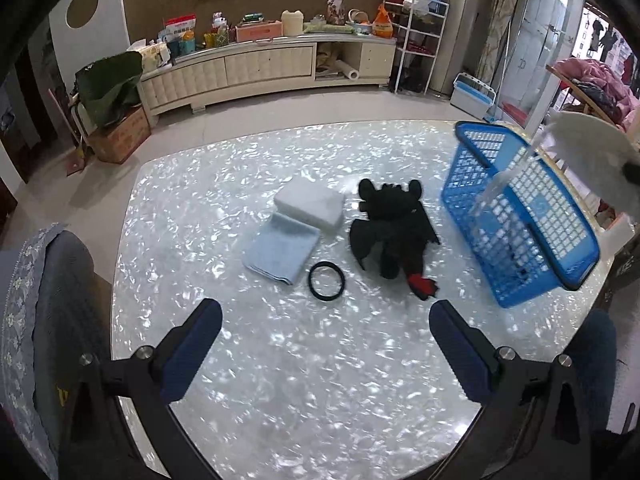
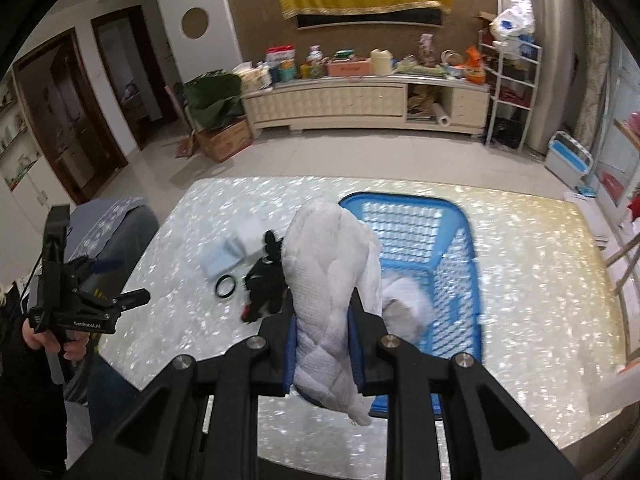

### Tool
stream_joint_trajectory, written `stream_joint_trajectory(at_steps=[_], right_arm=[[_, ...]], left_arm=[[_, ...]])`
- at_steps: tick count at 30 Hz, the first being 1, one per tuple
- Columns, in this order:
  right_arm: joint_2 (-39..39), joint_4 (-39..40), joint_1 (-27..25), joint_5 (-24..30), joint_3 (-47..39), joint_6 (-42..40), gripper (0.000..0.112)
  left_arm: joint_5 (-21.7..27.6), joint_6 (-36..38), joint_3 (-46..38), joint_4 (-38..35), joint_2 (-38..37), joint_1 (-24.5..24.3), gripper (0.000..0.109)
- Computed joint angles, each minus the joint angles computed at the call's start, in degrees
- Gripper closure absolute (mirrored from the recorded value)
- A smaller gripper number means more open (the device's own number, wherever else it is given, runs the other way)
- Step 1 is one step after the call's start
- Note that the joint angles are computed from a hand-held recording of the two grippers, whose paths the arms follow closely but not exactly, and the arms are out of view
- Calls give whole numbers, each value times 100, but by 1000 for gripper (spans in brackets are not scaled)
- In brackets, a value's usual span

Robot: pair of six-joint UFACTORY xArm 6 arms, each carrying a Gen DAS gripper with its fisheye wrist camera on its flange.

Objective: Organize soft objects
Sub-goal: 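Lift the white cloth and carry it over the blue basket, then lower the white cloth into the basket with the right gripper while the left grasps the light blue cloth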

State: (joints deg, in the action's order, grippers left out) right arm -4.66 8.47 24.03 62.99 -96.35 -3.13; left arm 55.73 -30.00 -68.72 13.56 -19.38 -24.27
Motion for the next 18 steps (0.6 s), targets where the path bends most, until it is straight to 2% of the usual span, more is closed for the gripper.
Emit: stream_joint_trajectory(at_steps=[6,18], right_arm=[[110,-220,-189,-24,-74,78,92],[542,-547,-236,107,-28,303,92]], left_arm=[[-248,497,84,-235,233,437,6],[-684,1616,-10,-675,1070,949,6]])
